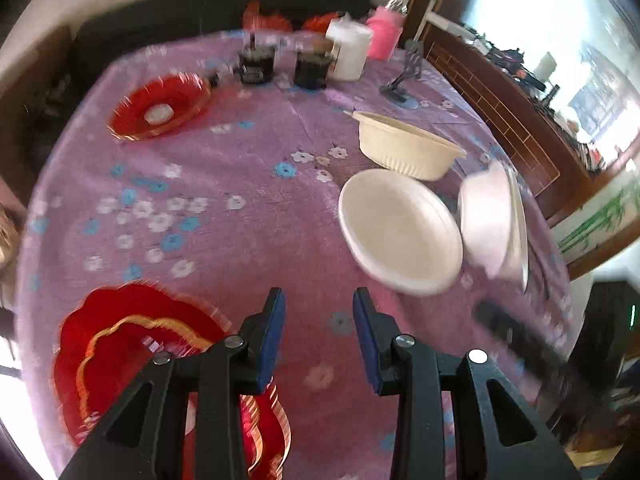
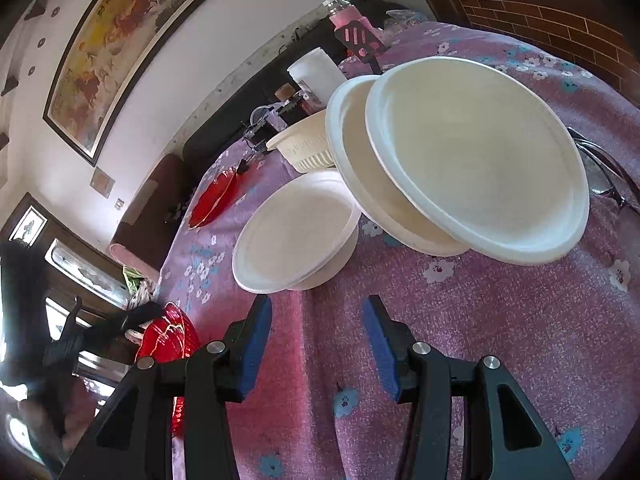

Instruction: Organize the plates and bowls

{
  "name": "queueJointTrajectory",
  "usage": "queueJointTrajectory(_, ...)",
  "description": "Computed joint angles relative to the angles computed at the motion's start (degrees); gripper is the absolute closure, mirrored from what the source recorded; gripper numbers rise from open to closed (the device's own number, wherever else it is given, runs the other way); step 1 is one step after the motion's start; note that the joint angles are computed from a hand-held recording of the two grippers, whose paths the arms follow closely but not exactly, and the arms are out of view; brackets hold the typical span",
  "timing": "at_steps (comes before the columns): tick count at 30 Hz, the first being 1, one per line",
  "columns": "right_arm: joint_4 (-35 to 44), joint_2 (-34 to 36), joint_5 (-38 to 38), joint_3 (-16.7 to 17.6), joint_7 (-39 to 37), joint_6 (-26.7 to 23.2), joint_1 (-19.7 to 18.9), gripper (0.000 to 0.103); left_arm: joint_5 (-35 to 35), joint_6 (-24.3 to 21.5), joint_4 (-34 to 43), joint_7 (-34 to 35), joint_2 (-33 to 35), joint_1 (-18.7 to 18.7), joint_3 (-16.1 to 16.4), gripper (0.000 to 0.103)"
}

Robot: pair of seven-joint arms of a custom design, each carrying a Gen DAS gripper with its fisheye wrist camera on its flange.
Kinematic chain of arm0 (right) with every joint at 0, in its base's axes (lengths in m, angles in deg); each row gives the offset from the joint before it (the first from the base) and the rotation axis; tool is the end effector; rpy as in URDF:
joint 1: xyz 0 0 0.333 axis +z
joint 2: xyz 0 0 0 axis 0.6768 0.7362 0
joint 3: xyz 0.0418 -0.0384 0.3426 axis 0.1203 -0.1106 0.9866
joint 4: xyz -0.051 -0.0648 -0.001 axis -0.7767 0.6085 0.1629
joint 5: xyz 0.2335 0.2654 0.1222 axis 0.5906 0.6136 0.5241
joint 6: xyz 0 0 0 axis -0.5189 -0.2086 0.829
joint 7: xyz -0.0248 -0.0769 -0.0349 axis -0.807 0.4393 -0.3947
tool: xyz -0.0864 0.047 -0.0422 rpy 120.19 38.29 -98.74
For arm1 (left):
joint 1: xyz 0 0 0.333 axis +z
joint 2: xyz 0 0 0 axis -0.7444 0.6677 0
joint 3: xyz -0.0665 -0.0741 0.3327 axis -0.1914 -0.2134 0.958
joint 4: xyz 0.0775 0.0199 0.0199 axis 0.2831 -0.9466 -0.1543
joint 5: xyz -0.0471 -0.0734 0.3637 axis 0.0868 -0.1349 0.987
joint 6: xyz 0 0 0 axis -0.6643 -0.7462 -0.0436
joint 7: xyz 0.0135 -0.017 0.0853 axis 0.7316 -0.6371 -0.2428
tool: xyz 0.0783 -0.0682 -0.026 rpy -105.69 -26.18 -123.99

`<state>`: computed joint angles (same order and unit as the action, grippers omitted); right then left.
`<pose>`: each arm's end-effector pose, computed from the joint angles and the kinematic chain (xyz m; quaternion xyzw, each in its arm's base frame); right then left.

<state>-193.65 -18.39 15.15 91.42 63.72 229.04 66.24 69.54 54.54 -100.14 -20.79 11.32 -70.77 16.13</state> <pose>0.4424 0.1912 0.4735 -0.6356 0.6314 0.0322 0.4432 0.4222 -0.3497 0.5738 -0.7090 0.6578 -0.2366 0.0933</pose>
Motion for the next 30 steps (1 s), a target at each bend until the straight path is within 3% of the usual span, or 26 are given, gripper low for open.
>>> queueJointTrajectory(3, -0.5, -0.5, 0.9, -0.3, -1.0, -0.4, -0.1, 0.051, -0.6, -0.9, 4.6, -0.5, 4.6, 1.1, 0.6, 0.069)
queueJointTrajectory(9, -1.0, -1.1, 1.4, -0.7, -1.9, -1.2, -0.6, 0.051, -8.3, -0.2, 9.7, 2.5, 11.9, 3.7, 0.4, 0.07)
queueJointTrajectory(12, -1.0, -1.1, 1.5, -0.9, -2.2, -1.6, -0.9, 0.051, -13.2, 2.6, 10.3, 5.3, 14.1, 5.1, -0.7, 0.076)
queueJointTrajectory(15, -1.0, -0.9, 2.0, -1.0, -2.6, -2.0, -1.1, 0.051, -11.5, 2.4, 11.2, 4.4, 15.1, 4.8, -1.1, 0.093)
queueJointTrajectory(23, -2.1, -1.7, 1.9, -1.0, -2.3, -2.1, -1.6, 0.051, -8.1, 4.2, 3.8, 2.7, 8.7, 2.9, -1.9, 0.095)
queueJointTrajectory(30, -2.7, -1.6, 0.3, -0.8, -1.6, -2.4, -1.4, 0.051, -16.9, 9.5, -7.0, 7.3, 1.0, -0.2, -0.7, 0.095)
